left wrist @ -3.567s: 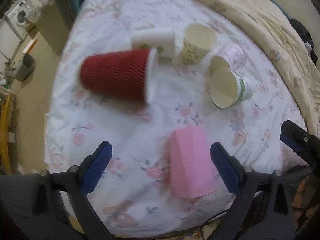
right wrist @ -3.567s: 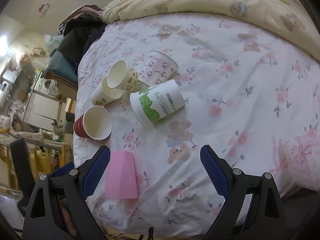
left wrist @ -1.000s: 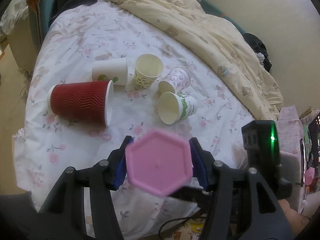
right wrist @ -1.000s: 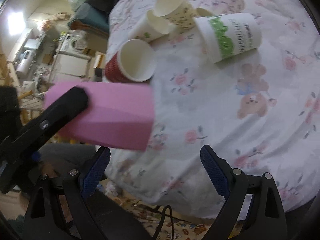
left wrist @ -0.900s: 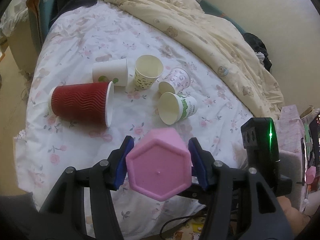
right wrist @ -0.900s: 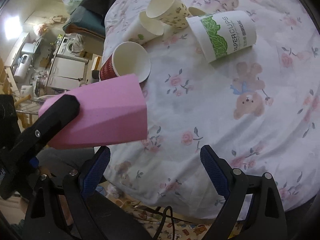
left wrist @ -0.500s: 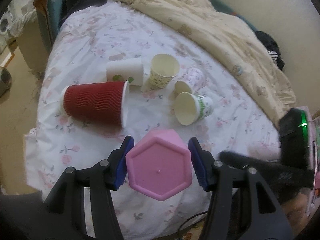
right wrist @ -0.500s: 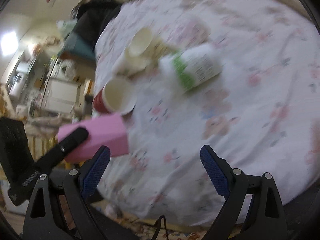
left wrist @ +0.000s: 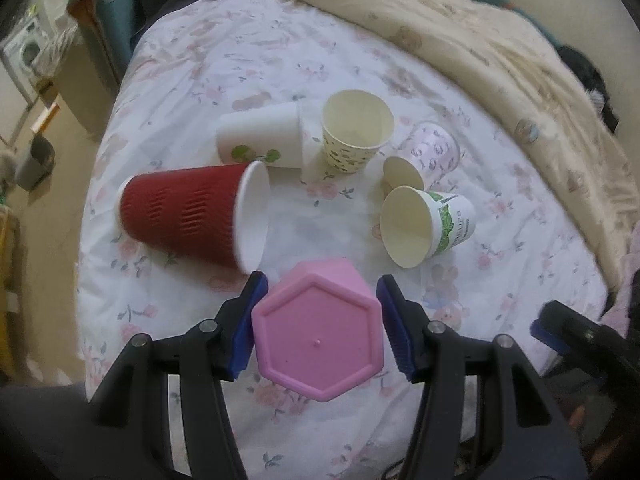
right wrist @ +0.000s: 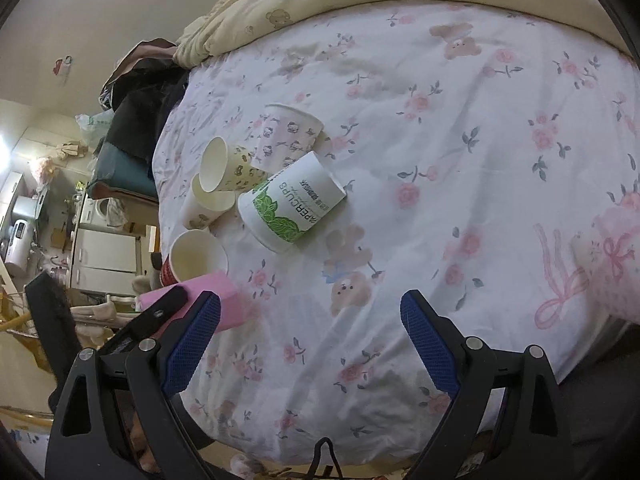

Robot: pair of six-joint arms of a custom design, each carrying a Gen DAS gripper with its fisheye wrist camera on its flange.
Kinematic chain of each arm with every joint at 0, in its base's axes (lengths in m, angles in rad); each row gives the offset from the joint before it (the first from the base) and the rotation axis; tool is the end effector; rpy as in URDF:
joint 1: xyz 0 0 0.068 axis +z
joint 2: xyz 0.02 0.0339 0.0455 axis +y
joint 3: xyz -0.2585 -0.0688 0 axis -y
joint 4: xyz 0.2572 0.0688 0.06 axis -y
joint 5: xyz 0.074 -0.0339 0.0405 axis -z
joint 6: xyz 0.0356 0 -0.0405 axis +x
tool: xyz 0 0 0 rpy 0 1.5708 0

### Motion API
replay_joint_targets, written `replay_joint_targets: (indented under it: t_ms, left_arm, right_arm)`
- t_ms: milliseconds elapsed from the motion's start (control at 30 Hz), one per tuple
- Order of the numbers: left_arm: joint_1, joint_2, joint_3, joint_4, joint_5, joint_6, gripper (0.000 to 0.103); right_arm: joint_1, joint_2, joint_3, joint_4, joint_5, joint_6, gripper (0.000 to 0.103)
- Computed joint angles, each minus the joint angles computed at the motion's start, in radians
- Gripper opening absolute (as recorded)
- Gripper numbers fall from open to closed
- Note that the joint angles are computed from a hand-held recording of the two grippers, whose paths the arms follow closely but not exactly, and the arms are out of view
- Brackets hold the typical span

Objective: Flip cup upside down

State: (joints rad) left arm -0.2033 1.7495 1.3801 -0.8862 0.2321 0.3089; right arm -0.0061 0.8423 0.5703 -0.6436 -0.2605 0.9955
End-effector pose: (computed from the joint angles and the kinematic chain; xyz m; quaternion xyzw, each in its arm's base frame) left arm 0.3521 -0.0809 0.2277 0.2661 0.9444 -0.1060 0.1617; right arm 0.1779 0.0081 0.2091 0.4141 0.8436 0.2597 0.2224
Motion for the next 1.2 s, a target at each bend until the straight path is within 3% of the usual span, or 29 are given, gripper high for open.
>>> replay_joint_targets:
  t_ms: [333,567,767,833,900,1200]
  left_arm:
    - [-0.118,0.081,0.029,0.049,-0.153,-0.054,0.052]
    - [-0.142,0.116,0.03,0.063,-0.189,-0.047,0.053]
    - [-0.138,0.135,0.05,0.051,-0.16,-0.017,0.054]
    - [-0.137,0.145,0.061,0.037,-0.16,-0.02,0.074]
    - [-0.137,0.143,0.06,0.041,-0.164,-0.028,0.086]
    - [-0.148,0.114,0.032,0.07,-0.208,-0.014,0.087]
  right_arm:
    - [-0.002,-0.003,-0.002,0.019,-0.024,0.011,0.094]
    - [0.004,0.011,-0.001,0.036,-0.035,0.017,0.094]
    - [0.007,0.021,-0.006,0.04,-0.039,0.022,0.094]
    - [0.008,0.022,-0.003,0.037,-0.034,0.019,0.094]
    - [0.012,0.024,-0.001,0.035,-0.028,0.018,0.094]
    - [0.02,0.027,0.006,0.024,-0.014,0.005,0.094]
